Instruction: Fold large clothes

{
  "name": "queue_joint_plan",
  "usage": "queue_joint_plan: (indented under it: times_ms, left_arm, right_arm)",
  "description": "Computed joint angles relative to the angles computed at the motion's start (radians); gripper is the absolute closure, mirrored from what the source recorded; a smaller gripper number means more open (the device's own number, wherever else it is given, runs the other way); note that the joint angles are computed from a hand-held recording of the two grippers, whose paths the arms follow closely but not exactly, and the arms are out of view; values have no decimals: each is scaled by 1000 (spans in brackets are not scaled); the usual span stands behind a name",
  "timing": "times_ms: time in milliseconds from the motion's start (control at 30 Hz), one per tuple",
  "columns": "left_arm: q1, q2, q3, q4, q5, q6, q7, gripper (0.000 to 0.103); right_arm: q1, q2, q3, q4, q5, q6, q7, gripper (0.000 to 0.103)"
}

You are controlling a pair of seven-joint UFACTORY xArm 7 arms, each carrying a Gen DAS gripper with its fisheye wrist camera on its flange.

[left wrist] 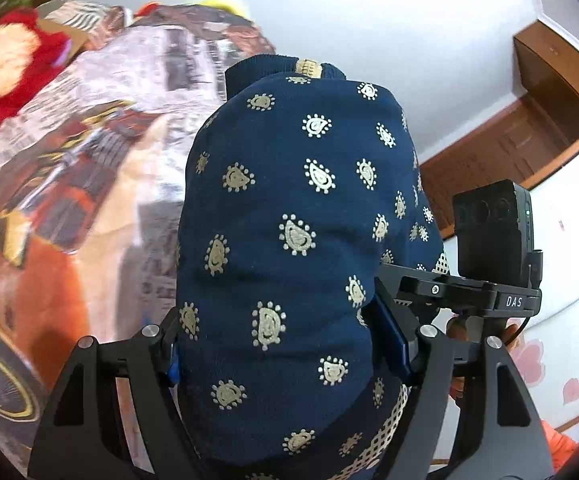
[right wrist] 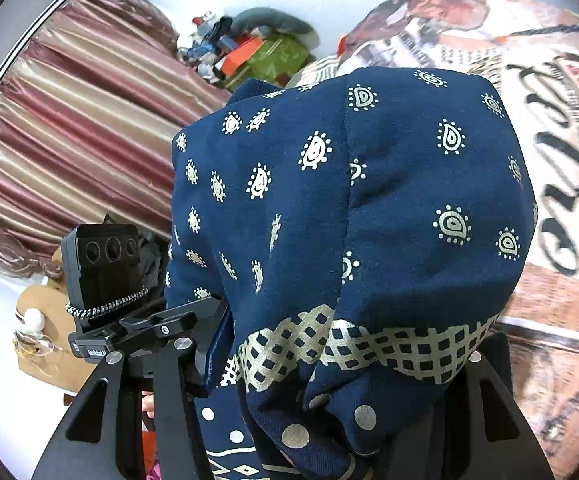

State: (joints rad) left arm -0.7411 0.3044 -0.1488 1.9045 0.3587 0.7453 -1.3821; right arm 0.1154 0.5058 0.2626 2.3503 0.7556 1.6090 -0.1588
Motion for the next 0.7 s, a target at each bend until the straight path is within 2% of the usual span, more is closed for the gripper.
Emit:
queue_joint_plan:
  times_ms: [133, 267, 533, 633, 700]
  left_arm:
    - [42, -105, -5, -207, -19, -90, -58, 29]
    - [100, -158, -29, -344, -59, -161, -78, 29]
    - [186, -200, -66, -561, -211, -304, -15, 29]
    - [180, -191, -68, -552, -174, -281, 7, 29]
    - [168, -175, -67, -514, -140, -229, 2, 27]
  right_arm:
    - [39, -5, 3, -60, -12, -25, -4, 51]
    - [86, 26, 4, -70, -42, -40, 13, 51]
    - [175, 130, -4, -33, -152, -39, 51, 51]
    - [191, 150, -4, -43, -185, -36, 51, 49]
    - [205, 159, -8, -33, -215, -35, 40, 39]
